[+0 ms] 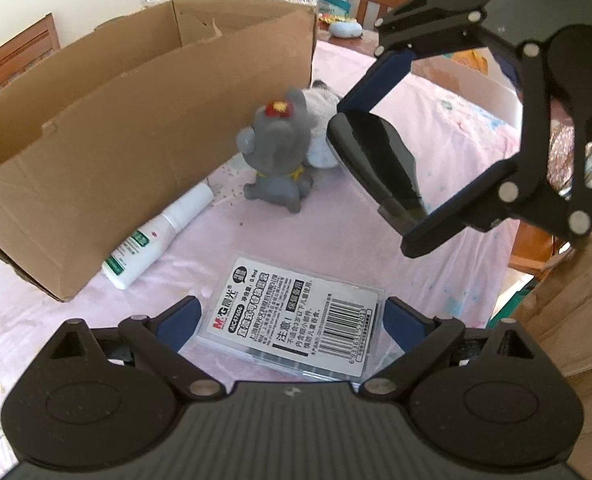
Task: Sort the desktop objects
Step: 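Grasp the M&G card package with the left tool while the right tool holds the paddle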
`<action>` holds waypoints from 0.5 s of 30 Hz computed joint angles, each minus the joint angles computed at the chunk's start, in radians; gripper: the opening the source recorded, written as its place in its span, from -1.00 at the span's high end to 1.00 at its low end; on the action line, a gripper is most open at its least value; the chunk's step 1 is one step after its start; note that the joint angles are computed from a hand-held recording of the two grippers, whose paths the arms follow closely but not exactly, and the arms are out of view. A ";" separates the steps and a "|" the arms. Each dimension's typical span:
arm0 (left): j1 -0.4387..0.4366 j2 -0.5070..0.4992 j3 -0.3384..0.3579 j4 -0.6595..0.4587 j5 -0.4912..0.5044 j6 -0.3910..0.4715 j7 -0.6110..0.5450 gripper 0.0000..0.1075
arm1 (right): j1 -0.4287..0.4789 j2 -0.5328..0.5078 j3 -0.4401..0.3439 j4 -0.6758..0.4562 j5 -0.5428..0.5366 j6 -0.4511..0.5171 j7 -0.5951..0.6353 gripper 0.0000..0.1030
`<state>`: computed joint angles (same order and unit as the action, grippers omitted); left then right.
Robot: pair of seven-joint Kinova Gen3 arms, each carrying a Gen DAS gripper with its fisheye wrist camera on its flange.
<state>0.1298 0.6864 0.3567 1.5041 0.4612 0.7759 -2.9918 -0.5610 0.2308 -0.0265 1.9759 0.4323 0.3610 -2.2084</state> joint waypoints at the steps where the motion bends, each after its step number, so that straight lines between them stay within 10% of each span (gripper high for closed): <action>1: -0.003 -0.006 0.002 0.006 0.004 -0.005 -0.003 -0.80 | 0.002 -0.003 -0.001 0.001 0.001 0.002 0.005 -0.80; 15: -0.025 -0.115 0.004 0.043 0.099 -0.015 0.054 -0.80 | 0.064 -0.064 -0.033 0.012 0.004 0.028 0.093 -0.80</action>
<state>0.1048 0.5715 0.3603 1.5471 0.5598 0.7613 -2.9382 -0.4966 0.1667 -0.0597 1.9876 0.4364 0.3892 -2.1157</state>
